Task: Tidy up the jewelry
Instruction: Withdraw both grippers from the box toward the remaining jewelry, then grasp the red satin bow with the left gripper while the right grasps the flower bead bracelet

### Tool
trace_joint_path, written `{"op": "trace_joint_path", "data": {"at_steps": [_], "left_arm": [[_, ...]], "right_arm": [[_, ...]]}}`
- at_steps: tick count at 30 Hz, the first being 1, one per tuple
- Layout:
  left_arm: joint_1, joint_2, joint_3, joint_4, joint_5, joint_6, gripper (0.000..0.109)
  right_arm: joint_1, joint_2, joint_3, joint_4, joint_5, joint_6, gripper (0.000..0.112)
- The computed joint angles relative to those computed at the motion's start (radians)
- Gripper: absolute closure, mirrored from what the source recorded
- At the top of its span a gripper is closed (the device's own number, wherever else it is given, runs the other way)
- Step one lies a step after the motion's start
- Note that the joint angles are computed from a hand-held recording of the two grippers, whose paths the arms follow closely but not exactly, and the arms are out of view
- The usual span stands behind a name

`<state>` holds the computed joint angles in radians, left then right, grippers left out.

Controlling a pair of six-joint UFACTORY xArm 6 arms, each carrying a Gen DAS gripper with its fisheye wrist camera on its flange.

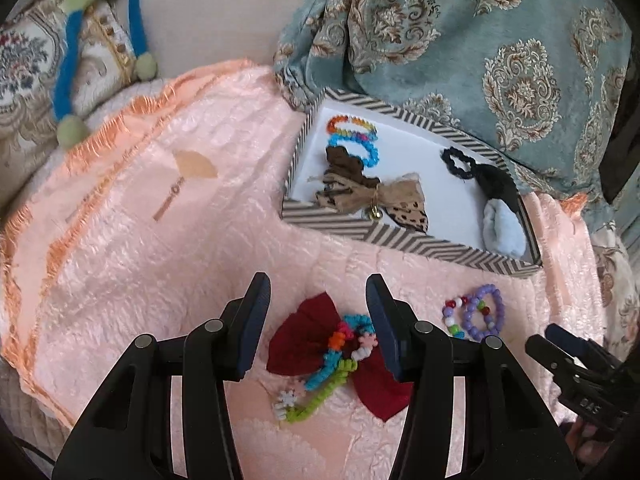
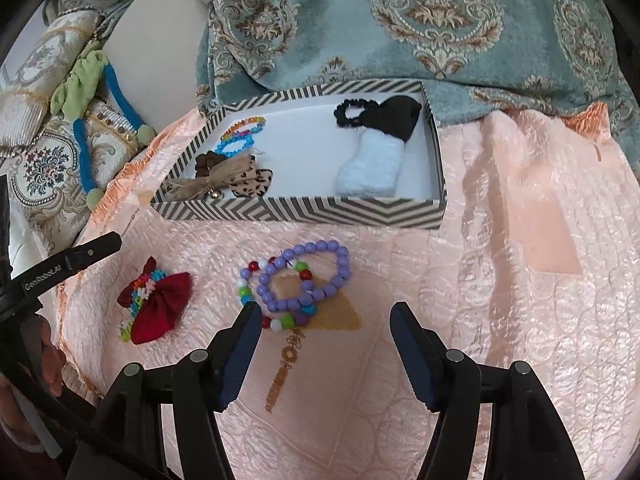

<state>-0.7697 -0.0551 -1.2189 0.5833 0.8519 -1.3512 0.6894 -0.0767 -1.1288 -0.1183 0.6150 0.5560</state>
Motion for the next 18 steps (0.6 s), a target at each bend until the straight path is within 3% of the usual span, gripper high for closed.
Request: {"op": "trace_joint_path", "data": {"at_steps": [6,11,12,15,18], "left_arm": [[0.002,-0.013,0.025,-0.037,-0.006,0.033,0.059],[0.025,-0.049,0.077,-0.099,-0.06,0.029,0.059],[0.026,-0.053,0.079,-0.098,-0.054,0.018,0.059],[0.023,-0.053,0.072,-0.083,-0.007,-0.011,0.059],[0.018,-0.042,0.057,-0.087,0.054,-0.004,0.059]], "right_arm": [[0.0,-0.005,0.011,0.03,0.001,-0.009,0.048],[0.038,0.005,-0.009,0.135,-0.056,-0.121,0.048],[0.051,0.02,-0.029,0.129,-0.063,-0.142,0.049],[0.081,0.083,-0.1,0.193,-0.074,-0.229,0.066],[0.101,0.164,-0.185,0.291,-0.078,-0.32,0.066]]}}
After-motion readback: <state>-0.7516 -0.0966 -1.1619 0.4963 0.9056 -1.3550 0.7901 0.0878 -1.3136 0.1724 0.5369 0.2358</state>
